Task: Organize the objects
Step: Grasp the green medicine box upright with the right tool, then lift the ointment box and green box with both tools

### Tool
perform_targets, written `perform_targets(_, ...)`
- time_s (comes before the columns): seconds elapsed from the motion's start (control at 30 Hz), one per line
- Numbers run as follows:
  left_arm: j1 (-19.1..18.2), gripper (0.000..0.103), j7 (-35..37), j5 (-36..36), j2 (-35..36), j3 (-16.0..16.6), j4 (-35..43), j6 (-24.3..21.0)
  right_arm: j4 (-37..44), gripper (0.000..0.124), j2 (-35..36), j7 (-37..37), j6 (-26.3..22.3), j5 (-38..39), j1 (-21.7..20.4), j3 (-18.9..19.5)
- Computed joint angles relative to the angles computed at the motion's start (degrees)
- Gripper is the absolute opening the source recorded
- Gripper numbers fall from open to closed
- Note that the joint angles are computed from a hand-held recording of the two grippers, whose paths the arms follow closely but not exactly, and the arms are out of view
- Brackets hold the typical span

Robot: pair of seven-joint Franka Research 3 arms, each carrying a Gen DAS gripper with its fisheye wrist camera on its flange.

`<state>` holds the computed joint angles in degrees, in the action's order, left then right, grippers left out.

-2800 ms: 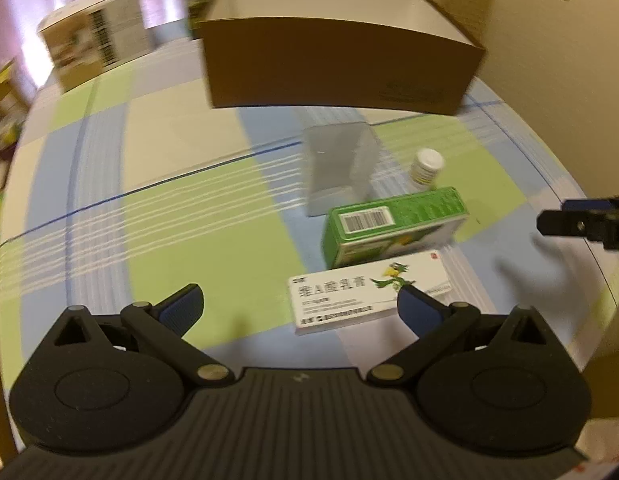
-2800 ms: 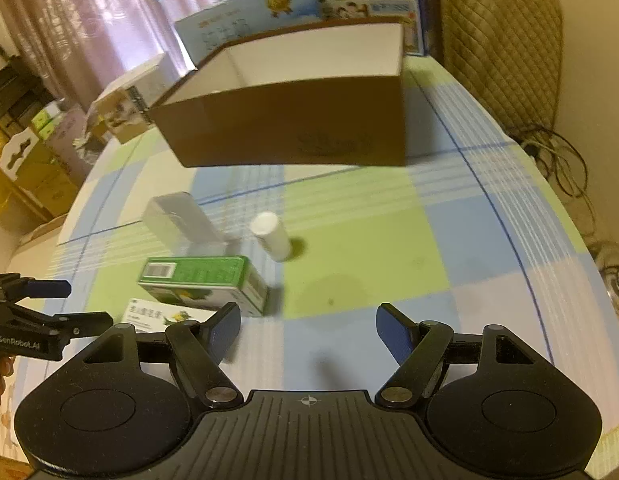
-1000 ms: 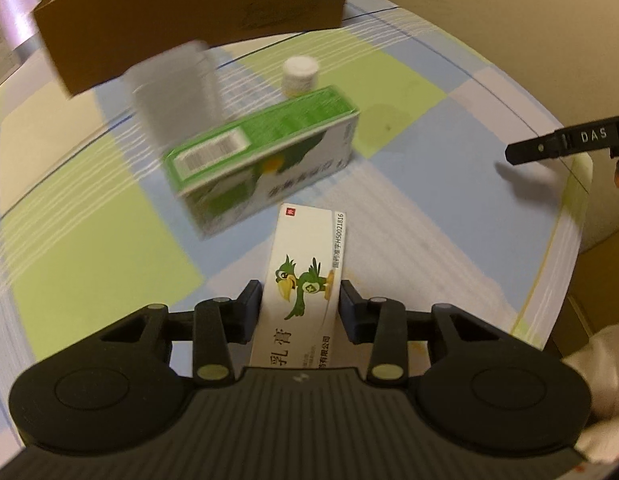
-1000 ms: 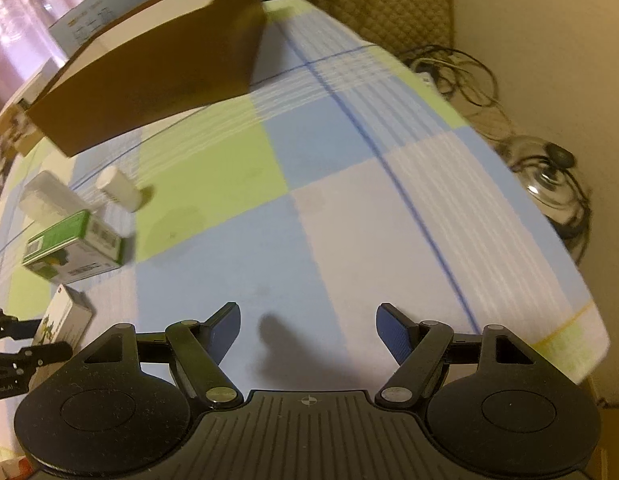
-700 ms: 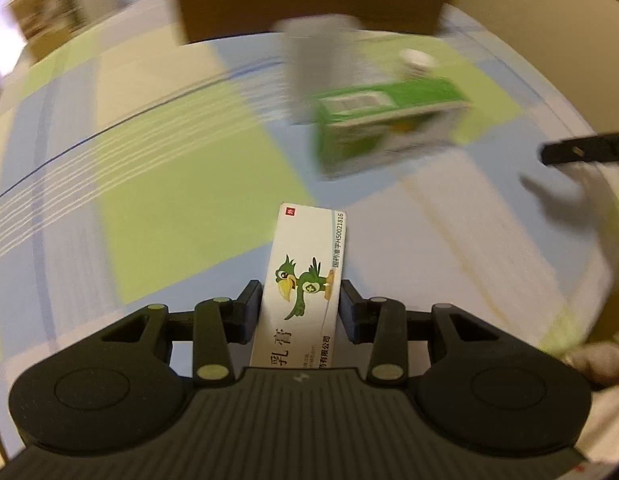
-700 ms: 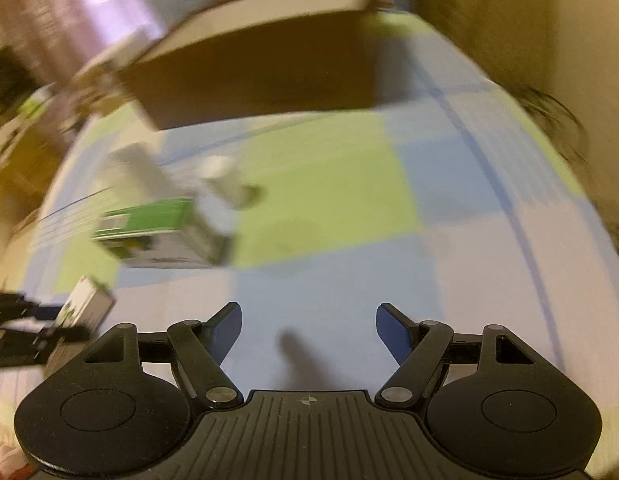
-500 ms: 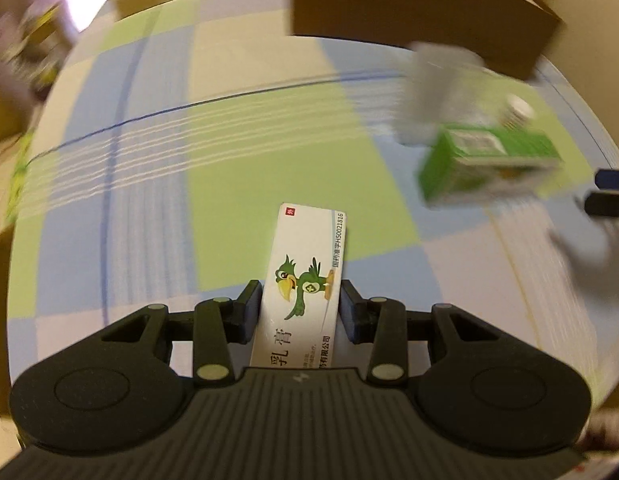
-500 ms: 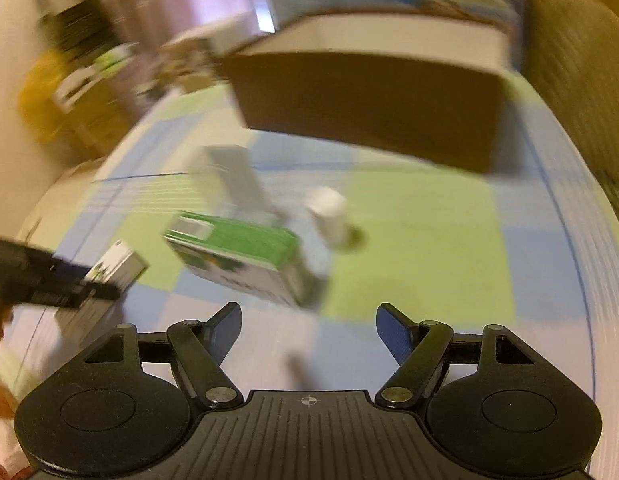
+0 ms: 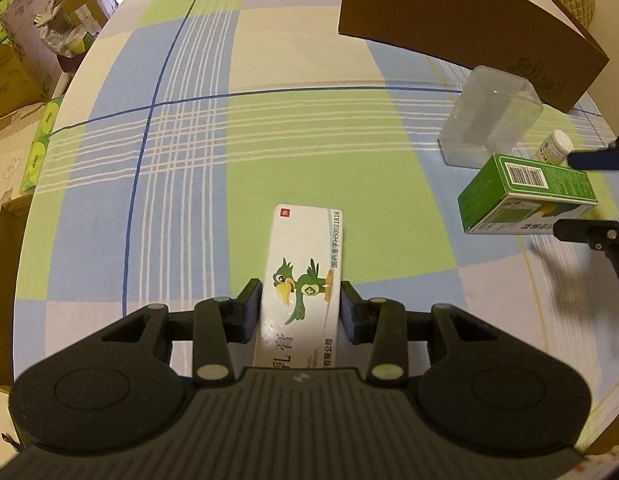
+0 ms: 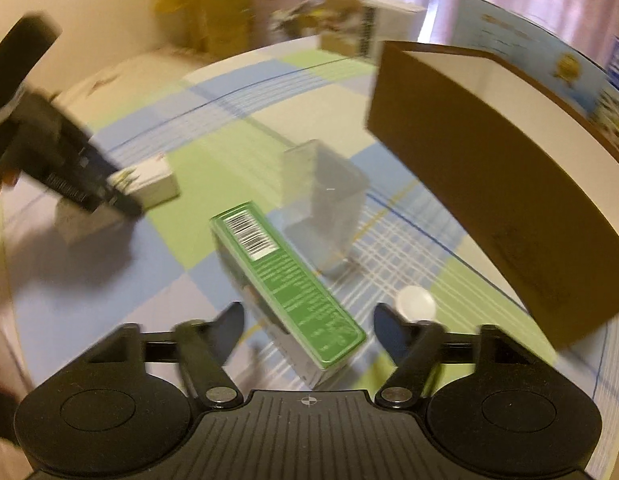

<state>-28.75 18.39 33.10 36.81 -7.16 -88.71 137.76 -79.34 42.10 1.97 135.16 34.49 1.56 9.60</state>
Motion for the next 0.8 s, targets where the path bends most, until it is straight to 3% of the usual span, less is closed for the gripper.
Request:
perform_targets(0.23, -0.15, 0.036, 0.99, -0.63, 0.52, -0.22, 1.25, -2.21, -2.25, 0.027, -2.92, 3.89, -6.84, -1.51, 0.02, -1.32)
perform_targets(0.6, -0.38, 0.038, 1.22, -0.76, 0.69, -0.18, 1.77, -3.33, -10.67, 0.027, -8.50, 5.86, -7.26, 0.80, 1.67, -1.81)
perform_targets(0.8, -0.55, 0.038, 0.04, -0.73, -0.11, -0.24, 0.73, -3.58, -12.25, 0.027, -9.05, 9.68, -2.99, 0.59, 3.95, -2.07)
